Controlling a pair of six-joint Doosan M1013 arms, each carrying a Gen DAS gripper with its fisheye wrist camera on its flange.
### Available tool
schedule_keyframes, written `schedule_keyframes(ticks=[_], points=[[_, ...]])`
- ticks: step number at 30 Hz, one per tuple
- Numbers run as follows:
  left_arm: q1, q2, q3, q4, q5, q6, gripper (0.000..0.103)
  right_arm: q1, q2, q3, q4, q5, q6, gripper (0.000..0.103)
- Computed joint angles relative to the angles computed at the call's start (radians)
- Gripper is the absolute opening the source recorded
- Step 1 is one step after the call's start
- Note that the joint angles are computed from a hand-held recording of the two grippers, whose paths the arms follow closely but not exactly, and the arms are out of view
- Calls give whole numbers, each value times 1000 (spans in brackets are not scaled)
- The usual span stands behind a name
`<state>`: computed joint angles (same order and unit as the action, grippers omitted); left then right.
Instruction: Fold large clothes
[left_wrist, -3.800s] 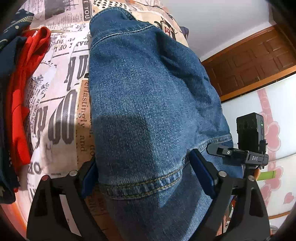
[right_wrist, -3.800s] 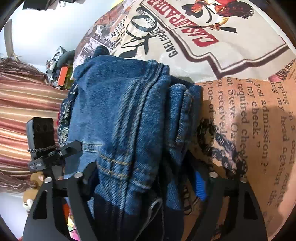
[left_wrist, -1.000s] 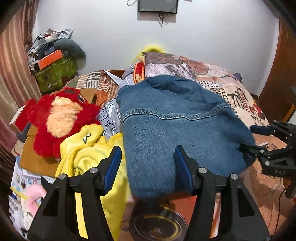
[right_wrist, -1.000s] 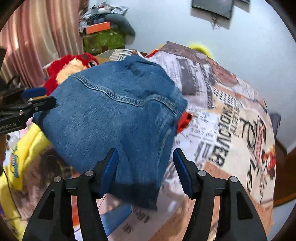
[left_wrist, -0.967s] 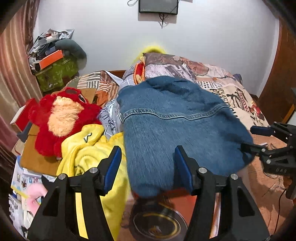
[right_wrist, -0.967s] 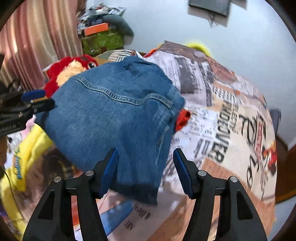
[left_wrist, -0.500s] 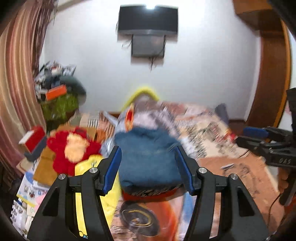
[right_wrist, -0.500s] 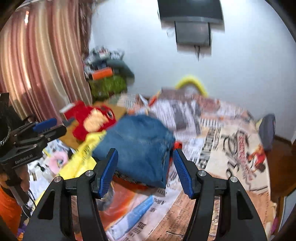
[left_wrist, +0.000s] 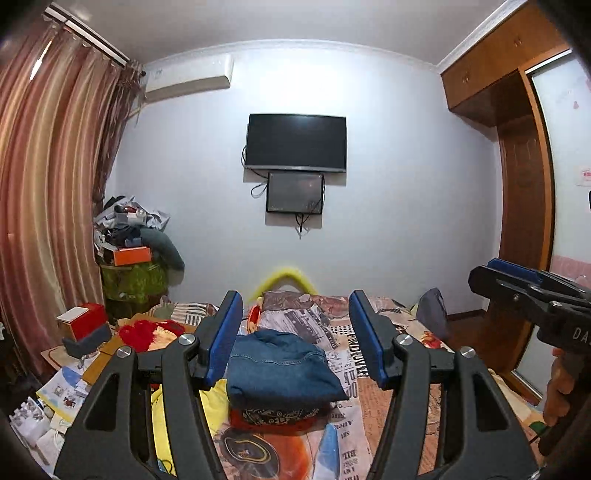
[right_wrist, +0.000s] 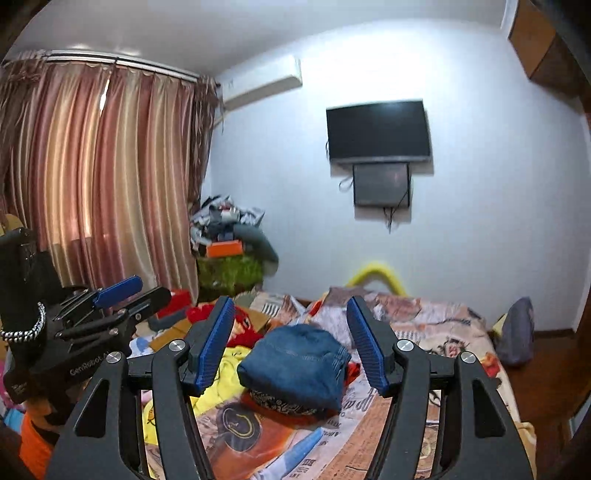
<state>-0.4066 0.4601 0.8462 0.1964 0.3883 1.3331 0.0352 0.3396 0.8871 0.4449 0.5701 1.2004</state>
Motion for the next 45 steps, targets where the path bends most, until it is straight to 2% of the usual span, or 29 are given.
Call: schedule_keyframes(ticks=[3, 5, 6, 7, 8, 11, 13, 18, 22, 45], points=[[-12, -28, 53, 93, -20, -78, 66, 11, -24, 46, -24, -35, 37, 64], [-16, -43, 80, 139, -29, -130, 82, 16, -26, 55, -57, -39, 73, 66], [-16, -49, 90, 147, -33, -146, 85, 20, -24, 57, -88, -47, 101, 69], [-17, -52, 98, 168, -34, -173, 89, 21, -30, 69, -108, -59, 119, 78], [-18, -56, 106, 189, -33, -198, 90, 28, -32, 77, -169, -76, 171, 86], [-20, -62, 116, 220, -15, -240, 92, 43, -38, 94, -295, -104, 281, 95], [-17, -63, 119, 203, -7, -239, 94, 46, -32, 85, -310, -86, 292, 98], [-21, -61, 124, 272, 7, -303, 96, 51, -23, 68, -366, -64, 343, 99], [-16, -56, 118, 226, 18, -272, 96, 48, -26, 75, -347, -52, 338, 99], [-16, -45, 110, 226, 43, -263, 97, 45, -17, 57, -320, 9, 315, 99]])
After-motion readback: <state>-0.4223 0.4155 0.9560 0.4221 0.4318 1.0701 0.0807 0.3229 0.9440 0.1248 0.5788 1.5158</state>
